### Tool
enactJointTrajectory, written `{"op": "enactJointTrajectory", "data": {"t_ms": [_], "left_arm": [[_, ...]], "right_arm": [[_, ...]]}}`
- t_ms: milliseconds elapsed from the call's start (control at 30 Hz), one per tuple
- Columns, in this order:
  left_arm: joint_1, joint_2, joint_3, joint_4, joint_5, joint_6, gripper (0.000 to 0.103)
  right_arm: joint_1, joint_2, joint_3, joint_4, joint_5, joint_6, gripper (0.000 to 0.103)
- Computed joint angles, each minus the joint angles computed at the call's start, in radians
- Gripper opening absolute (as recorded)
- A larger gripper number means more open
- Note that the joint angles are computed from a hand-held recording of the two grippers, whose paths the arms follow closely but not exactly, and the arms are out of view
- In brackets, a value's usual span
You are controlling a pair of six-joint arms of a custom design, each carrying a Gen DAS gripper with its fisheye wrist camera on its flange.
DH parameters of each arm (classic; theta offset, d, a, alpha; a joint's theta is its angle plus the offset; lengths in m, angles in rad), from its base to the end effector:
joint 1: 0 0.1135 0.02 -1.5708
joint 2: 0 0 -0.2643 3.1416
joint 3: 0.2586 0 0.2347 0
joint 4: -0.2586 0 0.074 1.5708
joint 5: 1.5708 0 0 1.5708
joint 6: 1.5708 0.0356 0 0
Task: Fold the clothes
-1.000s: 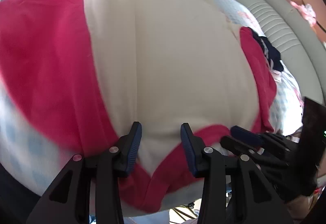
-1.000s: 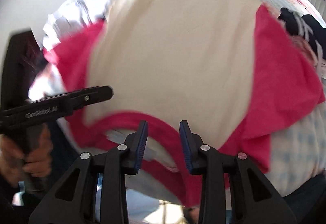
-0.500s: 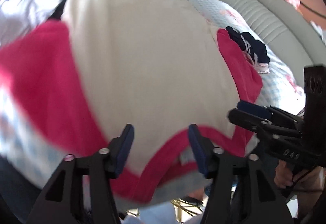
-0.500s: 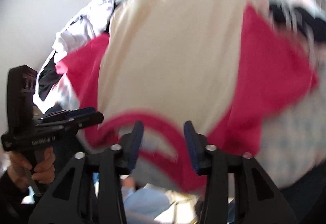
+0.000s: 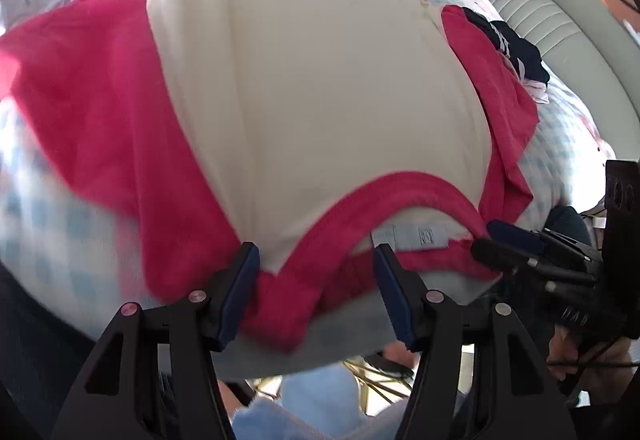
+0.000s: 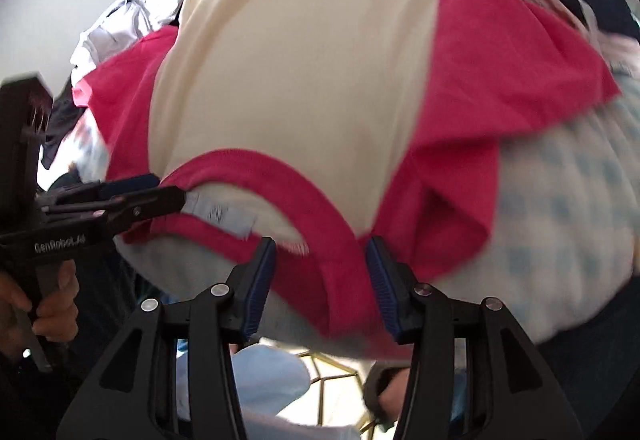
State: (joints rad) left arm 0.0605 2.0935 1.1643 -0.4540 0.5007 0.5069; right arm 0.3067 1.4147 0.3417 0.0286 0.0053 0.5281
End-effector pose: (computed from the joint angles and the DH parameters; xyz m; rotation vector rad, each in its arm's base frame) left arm 0.3558 0.0044 0.0933 0.6761 2.6785 -0.6053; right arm 0.1860 0.0587 0.1091 0.2940 2.6277 0.2824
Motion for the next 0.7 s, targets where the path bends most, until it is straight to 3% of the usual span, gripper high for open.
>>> {"op": "enactJointTrajectory", "data": {"t_ms": [133, 200, 367, 433, 500, 567, 633, 700], "left_arm": [[0.006, -0.036, 0.014, -0.037, 0.061, 0.051, 0.061], [-0.019, -0.059, 0.016, -0.025, 0.078, 0.057, 0.061], [-0.091, -0.032, 0.043, -0.010, 0.049, -0.021, 0.061], [-0.118, -0.018, 0.041, -0.016, 0.034, -0.058, 0.062], [-0.171, 0.000, -0.014, 0.056, -0.028, -0.134, 0.062], [-0.144, -0.012, -0.074, 0.104, -0.016, -0.118, 0.062], [-0.118, -0.029, -0.086, 0.079, 0.007, -0.098, 0.062], [-0.101, -0.042, -0.082, 0.046, 0.022, -0.077, 0.062]], "right_arm": [[-0.066, -0.112, -0.014, -0.060, -0.077, 0.038, 0.048], [-0.123, -0.204, 0.012, -0.167, -0.108, -0.004, 0.048], [-0.096, -0.183, 0.095, -0.194, -0.020, -0.036, 0.048], [-0.130, -0.194, 0.079, -0.199, -0.045, -0.023, 0.048], [-0.167, -0.204, 0.062, -0.203, -0.075, -0.011, 0.048], [-0.178, -0.196, 0.045, -0.207, -0.069, 0.003, 0.049], [-0.204, -0.161, 0.016, -0.215, -0.065, 0.003, 0.049], [-0.277, -0.178, -0.045, -0.197, -0.133, 0.018, 0.049]]}}
